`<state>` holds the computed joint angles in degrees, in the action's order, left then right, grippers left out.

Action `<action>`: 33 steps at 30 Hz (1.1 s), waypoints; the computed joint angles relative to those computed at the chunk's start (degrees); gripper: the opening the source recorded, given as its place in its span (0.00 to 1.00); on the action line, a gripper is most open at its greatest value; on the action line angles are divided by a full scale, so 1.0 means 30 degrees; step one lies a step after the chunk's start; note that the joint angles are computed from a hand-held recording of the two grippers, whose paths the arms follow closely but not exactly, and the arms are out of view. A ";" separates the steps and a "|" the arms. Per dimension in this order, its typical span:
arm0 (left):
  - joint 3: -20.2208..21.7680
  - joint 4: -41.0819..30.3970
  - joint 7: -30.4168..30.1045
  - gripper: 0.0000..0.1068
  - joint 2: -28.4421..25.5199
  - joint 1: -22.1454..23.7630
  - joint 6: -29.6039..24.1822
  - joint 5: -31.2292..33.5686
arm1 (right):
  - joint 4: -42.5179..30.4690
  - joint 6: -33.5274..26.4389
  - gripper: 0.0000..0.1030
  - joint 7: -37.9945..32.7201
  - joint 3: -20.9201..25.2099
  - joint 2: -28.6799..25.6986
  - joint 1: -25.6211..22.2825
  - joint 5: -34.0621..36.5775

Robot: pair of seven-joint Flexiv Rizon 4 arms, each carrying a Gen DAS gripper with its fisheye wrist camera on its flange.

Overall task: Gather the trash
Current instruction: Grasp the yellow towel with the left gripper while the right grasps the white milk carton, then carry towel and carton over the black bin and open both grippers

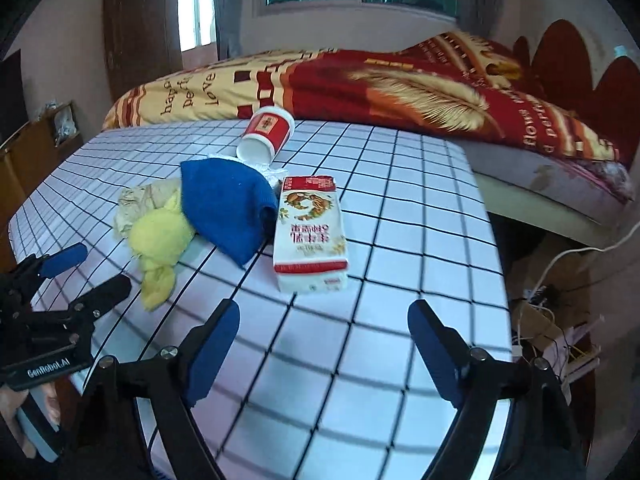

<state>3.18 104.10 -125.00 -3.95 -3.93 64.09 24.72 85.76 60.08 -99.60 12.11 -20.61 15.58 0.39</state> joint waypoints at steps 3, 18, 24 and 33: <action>-0.0054 -0.0649 0.0761 0.78 -0.0784 0.0156 -0.0492 -0.0685 | -0.1275 -0.0773 0.85 0.0366 -0.0125 -0.1060 0.0328 -0.0249; 0.0417 -0.1369 0.2782 0.35 -0.1689 -0.0211 -0.1141 -0.2855 | -0.3082 -0.1607 0.52 0.0489 -0.0220 -0.2493 0.0412 0.0101; 0.0280 0.0073 0.0894 0.35 0.0086 -0.0607 -0.0318 -0.1299 | -0.0917 0.0141 0.52 0.0157 -0.0140 -0.0900 -0.0424 0.0245; -0.1090 0.0734 -0.0331 0.35 0.1508 -0.0783 -0.0168 0.0268 | 0.2686 0.2068 0.52 -0.1240 0.0082 0.2239 -0.2061 0.1919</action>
